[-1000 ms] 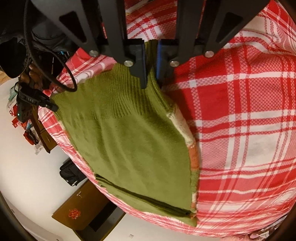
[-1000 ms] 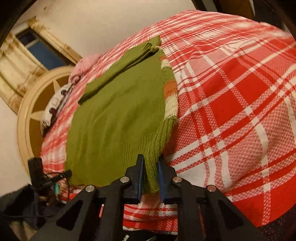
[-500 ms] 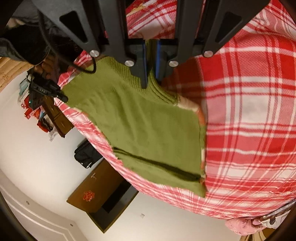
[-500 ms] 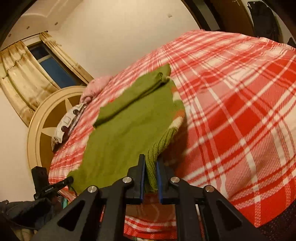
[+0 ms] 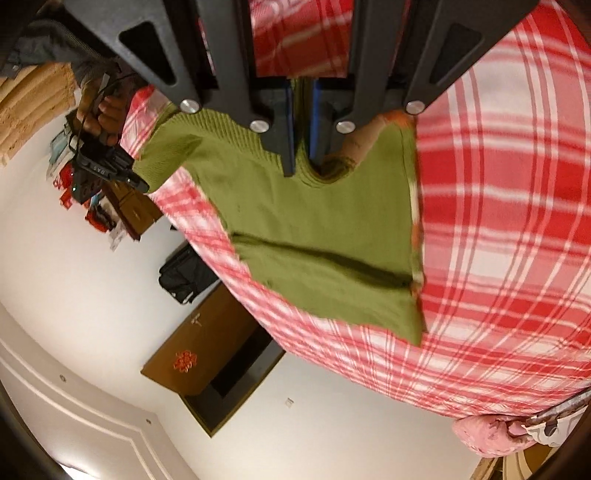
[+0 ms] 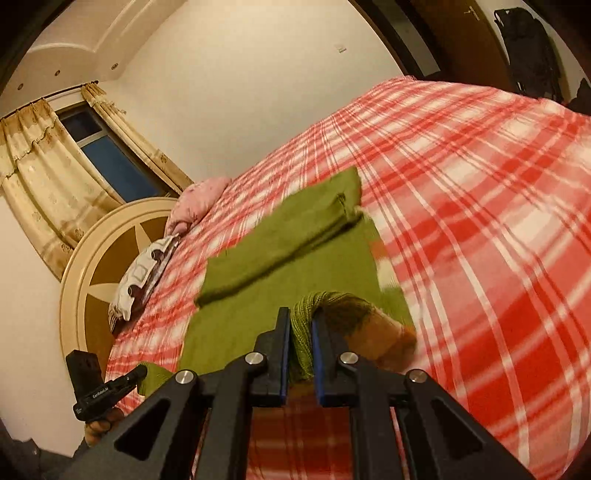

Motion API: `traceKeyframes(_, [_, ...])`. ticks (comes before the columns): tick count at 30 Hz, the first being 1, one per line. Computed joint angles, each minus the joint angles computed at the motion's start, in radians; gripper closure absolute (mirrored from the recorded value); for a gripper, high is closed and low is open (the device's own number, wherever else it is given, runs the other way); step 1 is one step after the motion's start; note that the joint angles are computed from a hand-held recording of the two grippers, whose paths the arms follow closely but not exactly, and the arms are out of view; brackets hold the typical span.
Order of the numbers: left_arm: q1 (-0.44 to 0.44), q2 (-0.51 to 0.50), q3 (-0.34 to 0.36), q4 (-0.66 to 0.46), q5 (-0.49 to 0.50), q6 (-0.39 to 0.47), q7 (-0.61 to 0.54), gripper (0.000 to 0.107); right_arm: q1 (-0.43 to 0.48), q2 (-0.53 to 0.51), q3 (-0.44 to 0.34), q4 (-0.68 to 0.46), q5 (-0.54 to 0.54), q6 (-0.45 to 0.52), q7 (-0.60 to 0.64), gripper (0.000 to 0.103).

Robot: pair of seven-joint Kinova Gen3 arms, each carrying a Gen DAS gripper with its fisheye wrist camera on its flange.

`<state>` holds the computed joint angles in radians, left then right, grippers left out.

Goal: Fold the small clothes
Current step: 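Lift the hem with both grippers and carry it toward the collar, then lay the hem over the collar and open both grippers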

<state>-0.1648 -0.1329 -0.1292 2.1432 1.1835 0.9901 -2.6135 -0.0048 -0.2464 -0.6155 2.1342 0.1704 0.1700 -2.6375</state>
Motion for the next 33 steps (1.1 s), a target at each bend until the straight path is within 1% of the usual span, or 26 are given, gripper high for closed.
traceKeyframes(3, [-0.006, 0.037, -0.002, -0.038, 0.021, 0.004, -0.005, 0.101, 0.012, 0.05, 0.005, -0.062, 0.033, 0.013, 0.009, 0.093])
traceKeyframes(5, [-0.01, 0.06, 0.007, -0.065, 0.035, -0.005, -0.005, 0.101, 0.033, 0.082, -0.009, -0.106, 0.087, 0.03, -0.015, 0.093])
traceKeyframes(10, [-0.023, 0.116, 0.027, -0.121, 0.076, -0.026, -0.009, 0.101, 0.029, 0.166, -0.009, -0.218, 0.23, 0.084, -0.085, 0.093])
traceKeyframes(14, [-0.032, 0.163, 0.049, -0.179, 0.089, -0.042, 0.017, 0.101, -0.01, 0.23, 0.017, -0.296, 0.318, 0.13, -0.124, 0.093])
traceKeyframes(17, [-0.036, 0.2, 0.068, -0.229, 0.092, -0.056, 0.037, 0.101, -0.05, 0.281, 0.052, -0.363, 0.348, 0.169, -0.11, 0.093])
traceKeyframes(23, [-0.038, 0.281, 0.111, -0.333, 0.074, -0.105, 0.089, 0.101, -0.129, 0.382, 0.134, -0.496, 0.372, 0.227, -0.063, 0.093])
traceKeyframes(25, [-0.045, 0.312, 0.124, -0.367, 0.066, -0.107, 0.113, 0.101, -0.14, 0.415, 0.154, -0.539, 0.349, 0.24, -0.026, 0.093])
traceKeyframes(27, [-0.047, 0.34, 0.139, -0.401, 0.048, -0.126, 0.137, 0.101, -0.155, 0.445, 0.176, -0.58, 0.333, 0.255, 0.007, 0.093])
traceKeyframes(33, [-0.064, 0.433, 0.182, -0.52, -0.021, -0.153, 0.232, 0.101, -0.174, 0.576, 0.213, -0.754, 0.244, 0.334, 0.164, 0.093])
